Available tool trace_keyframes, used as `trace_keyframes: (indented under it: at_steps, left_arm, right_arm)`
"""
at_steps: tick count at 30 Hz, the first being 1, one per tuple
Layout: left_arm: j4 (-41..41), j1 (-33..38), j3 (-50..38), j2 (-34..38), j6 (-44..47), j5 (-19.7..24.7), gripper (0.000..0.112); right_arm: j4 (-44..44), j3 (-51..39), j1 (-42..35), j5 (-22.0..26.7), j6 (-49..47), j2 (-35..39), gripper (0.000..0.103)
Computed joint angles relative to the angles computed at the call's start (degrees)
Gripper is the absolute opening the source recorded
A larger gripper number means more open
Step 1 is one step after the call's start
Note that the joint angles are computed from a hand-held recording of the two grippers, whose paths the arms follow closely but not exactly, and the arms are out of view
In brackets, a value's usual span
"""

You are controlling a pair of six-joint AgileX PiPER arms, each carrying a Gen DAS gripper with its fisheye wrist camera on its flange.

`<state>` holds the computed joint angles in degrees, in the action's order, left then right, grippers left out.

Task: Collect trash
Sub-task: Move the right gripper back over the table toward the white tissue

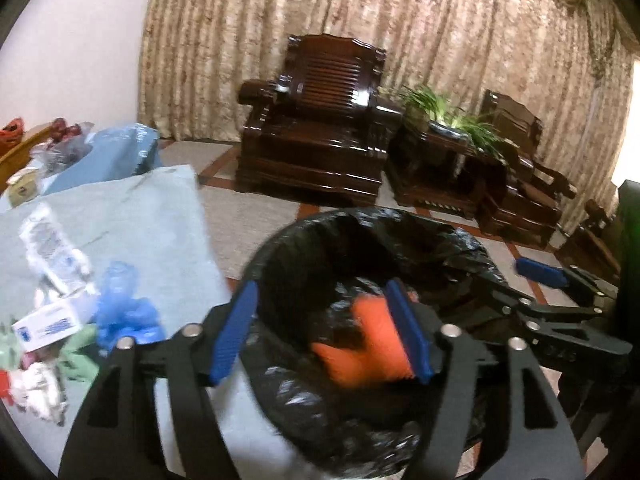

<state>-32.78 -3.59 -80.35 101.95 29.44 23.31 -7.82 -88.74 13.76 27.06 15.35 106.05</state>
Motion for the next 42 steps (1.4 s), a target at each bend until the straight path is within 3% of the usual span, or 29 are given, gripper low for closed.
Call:
trace_keyframes:
  at_steps: [2, 6, 20, 29, 37, 42]
  left_arm:
    - [1.7, 1.1, 2.3, -2.1, -1.4, -1.5, 0.081]
    - [5.3, 5.0, 6.7, -7.1, -4.4, -3.8, 0.089]
    - [18.6, 22.7, 14.9, -16.1, -12.7, -4.7, 0.090]
    - [16.9, 29.7, 17.8, -13.7, -8.0, -6.1, 0.081]
    - [10.9, 33.9, 19.7, -13.4, 0.4, -8.2, 0.081]
    - [4.9, 38.2, 19.7, -12.3, 7.5, -8.2, 0.081]
  right_arm:
    - [0.5, 0.0, 0.8, -0.8, -0.1, -0.2, 0.098]
    - [2.9, -1.3, 3.1, -1.4, -1.8, 0.3, 0.097]
    - [6.4, -11.5, 15.6, -0.4, -5.2, 7.8, 0.097]
    - [8.9, -17.6, 20.7, 0.2, -8.2, 13.6, 0.097]
    - [12.8, -25.3, 24.7, 2.9, -11.7, 19.7, 0.083]
    - [15.8, -36.1, 27.1, 8.0, -14.3, 26.8, 0.076]
